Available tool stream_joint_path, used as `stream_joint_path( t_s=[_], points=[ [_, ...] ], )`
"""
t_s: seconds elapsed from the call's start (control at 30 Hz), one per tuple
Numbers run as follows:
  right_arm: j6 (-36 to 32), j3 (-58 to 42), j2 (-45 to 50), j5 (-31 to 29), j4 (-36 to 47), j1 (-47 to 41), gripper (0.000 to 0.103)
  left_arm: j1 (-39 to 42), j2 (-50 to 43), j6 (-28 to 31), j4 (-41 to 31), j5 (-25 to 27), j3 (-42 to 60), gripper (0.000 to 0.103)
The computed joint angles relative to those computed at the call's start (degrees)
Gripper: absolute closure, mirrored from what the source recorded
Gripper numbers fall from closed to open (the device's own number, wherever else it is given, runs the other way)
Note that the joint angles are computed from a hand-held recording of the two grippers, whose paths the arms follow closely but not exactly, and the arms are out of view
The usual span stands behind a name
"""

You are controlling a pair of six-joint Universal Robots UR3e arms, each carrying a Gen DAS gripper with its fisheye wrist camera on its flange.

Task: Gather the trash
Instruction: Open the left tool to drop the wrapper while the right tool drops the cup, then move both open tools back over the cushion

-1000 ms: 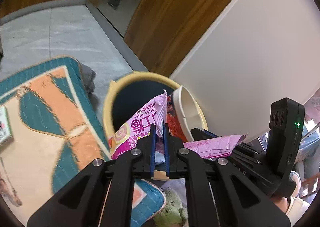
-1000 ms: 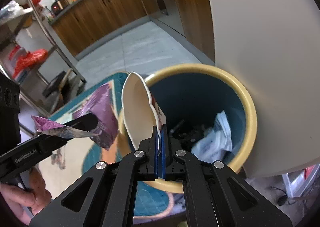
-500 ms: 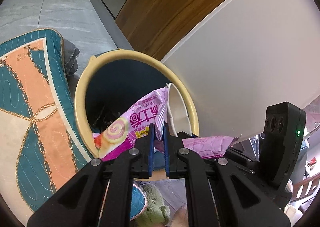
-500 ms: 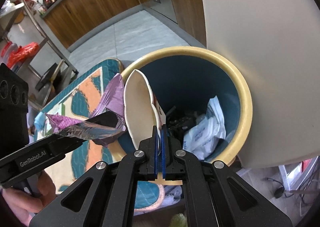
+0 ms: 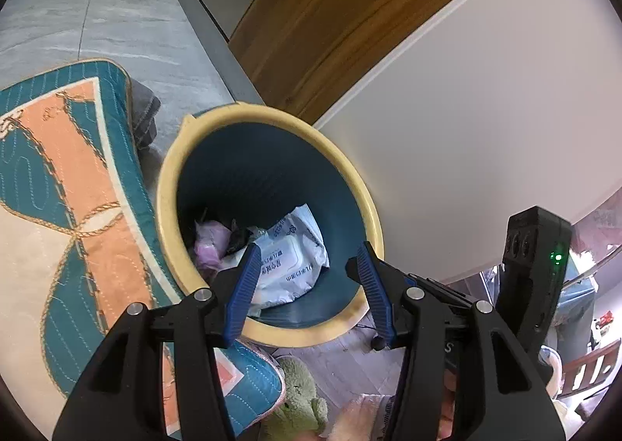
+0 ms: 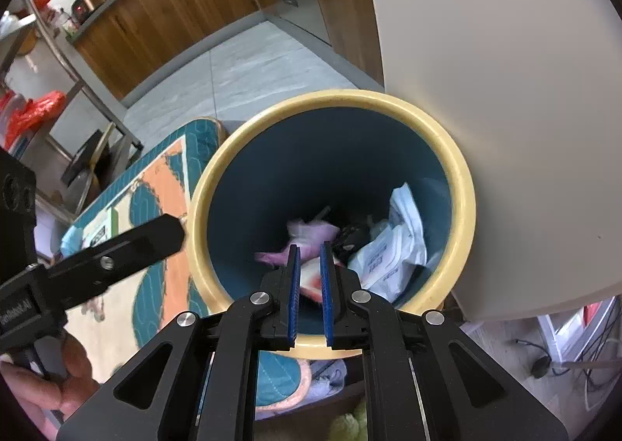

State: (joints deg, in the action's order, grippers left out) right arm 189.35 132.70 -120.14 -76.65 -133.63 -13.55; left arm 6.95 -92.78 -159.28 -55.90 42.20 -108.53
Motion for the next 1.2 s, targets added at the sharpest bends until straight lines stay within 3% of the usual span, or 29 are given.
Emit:
stream_joint_path(
  t_s=[0.17, 0.23, 0.4, 0.6, 0.67, 0.83, 1.2],
  points=[
    [0.40, 0.15, 0.35, -0.10, -1.11, 0.64, 0.090, 2.99, 2.24, 2.50, -2.76, 0.51, -0.29, 0.051],
    [0.34, 0.07, 0.16, -0.07, -1.21, 0.66, 0.082, 4.40, 3.43, 3.49, -4.15, 1.06, -0.71, 0.049],
    [2.13, -1.30, 2.41, -1.63, -3.36, 3.29, 0.081, 6.71, 5.88, 6.13, -4.87, 2.75, -1.77, 0.045],
    [4.03, -3.05, 4.51, -2.93, -5.50, 6.15, 0.065, 9.04, 10.15, 7.62, -1.59, 5.58, -4.23, 0.028],
    [4.95, -3.84, 5.75, -3.57, -6.53, 7.42, 0.060, 9.54, 10.98, 8.04, 0.41, 6.76, -5.16, 0.027],
    [7.59, -6.75, 10.59, -5.25, -9.24, 11.87, 0.054, 14.53, 14.70, 12.72, -2.56, 7.74, -5.94, 0.024],
    [11.87, -13.89, 20.25, -8.44, -13.18, 21.14, 0.047, 23.16, 16.84, 19.21, -1.09, 12.23, -8.72, 0.023]
  ],
)
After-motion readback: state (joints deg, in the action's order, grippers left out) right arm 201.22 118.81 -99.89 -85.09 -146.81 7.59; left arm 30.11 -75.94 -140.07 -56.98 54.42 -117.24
